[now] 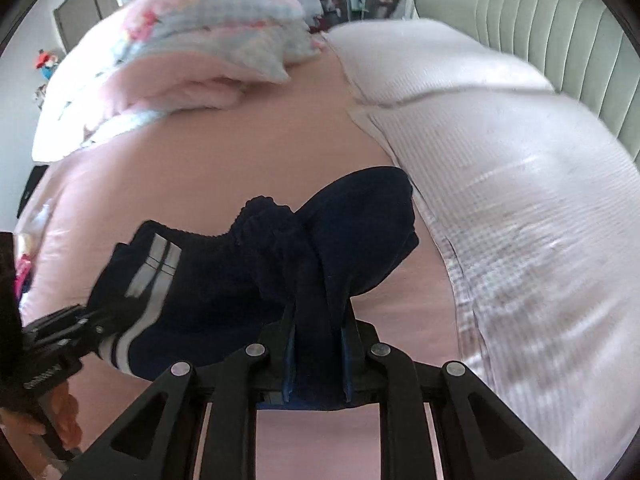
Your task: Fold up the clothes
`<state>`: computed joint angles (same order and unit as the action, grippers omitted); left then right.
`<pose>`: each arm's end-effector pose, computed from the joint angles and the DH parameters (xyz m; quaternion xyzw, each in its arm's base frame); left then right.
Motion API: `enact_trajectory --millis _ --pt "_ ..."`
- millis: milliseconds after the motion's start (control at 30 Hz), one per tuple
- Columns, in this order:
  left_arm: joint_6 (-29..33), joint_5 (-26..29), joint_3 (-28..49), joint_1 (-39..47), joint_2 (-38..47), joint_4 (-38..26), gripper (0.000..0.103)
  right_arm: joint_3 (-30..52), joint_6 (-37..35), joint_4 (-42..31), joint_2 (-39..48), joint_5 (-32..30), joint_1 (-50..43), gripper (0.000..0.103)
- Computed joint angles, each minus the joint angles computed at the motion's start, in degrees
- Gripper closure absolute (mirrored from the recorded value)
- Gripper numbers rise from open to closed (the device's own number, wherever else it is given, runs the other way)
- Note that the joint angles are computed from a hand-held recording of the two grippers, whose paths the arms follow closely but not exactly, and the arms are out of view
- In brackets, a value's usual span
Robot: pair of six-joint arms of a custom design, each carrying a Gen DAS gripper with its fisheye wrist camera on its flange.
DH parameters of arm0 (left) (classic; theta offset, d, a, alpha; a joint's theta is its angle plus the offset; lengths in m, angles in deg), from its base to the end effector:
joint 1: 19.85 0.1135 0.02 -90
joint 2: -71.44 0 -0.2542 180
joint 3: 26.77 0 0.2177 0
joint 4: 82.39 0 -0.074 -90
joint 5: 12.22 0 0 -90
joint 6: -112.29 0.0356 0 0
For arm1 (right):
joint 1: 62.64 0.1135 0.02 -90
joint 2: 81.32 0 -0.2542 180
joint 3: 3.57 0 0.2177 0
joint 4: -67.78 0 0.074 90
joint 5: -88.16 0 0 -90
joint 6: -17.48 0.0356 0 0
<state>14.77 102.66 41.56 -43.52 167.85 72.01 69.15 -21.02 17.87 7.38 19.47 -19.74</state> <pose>0.2719 -0.1355 0.1780 0.1968 0.9093 -0.2790 0.2381 0.2046 0.1725 0.2099 0.1106 0.9555 0.0277 0.2721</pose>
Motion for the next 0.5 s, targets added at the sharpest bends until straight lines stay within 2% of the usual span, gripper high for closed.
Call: enact_trajectory --millis 67,100,167,200,300,367,400,467,500 --pt "1.5 -2.4 1.0 -0.9 3.0 -0.6 0.076 -2.2 -1.6 4.1 3.6 -4.2 -4.2 0.077" --pt "1.8 -1.4 1.2 -0.1 3.5 -1.2 0.074 -4.0 -1.7 5.3 3.8 -6.5 -5.8 0.067" --pt "1.0 1.0 -0.1 2.1 1.1 -0.7 0.073 -9.6 -1.1 9.1 -0.9 -8.2 -7.1 0.066" --pt "0.6 1.5 -1.6 2.8 -1.2 0.7 0.073 -10.4 -0.3 8.5 -3.0 -7.7 -6.8 0.065" --pt "0.3 3.5 -8.1 2.4 -9.8 8.8 0.076 -12.7 5.1 4.3 -12.7 0.0 -2.4 0.065" --pt "1.5 8.8 -6.9 0.6 -8.5 8.7 0.075 -12.0 5.6 3.3 -14.9 0.0 -0.4 0.065" --pt "2.5 7.2 -5.1 -1.7 -6.5 6.8 0.075 -11.1 4.8 3.2 -13.9 -1.2 0.2 0.065" --pt "5.3 0.1 -1.3 -5.8 -1.6 2.2 0.076 -7.3 0.9 2.5 -6.6 -4.4 1.0 0.065" --pt "6.5 -2.8 0.5 -7.0 0.8 -0.2 0.076 -4.7 -0.8 0.4 -1.5 -4.0 1.8 0.065"
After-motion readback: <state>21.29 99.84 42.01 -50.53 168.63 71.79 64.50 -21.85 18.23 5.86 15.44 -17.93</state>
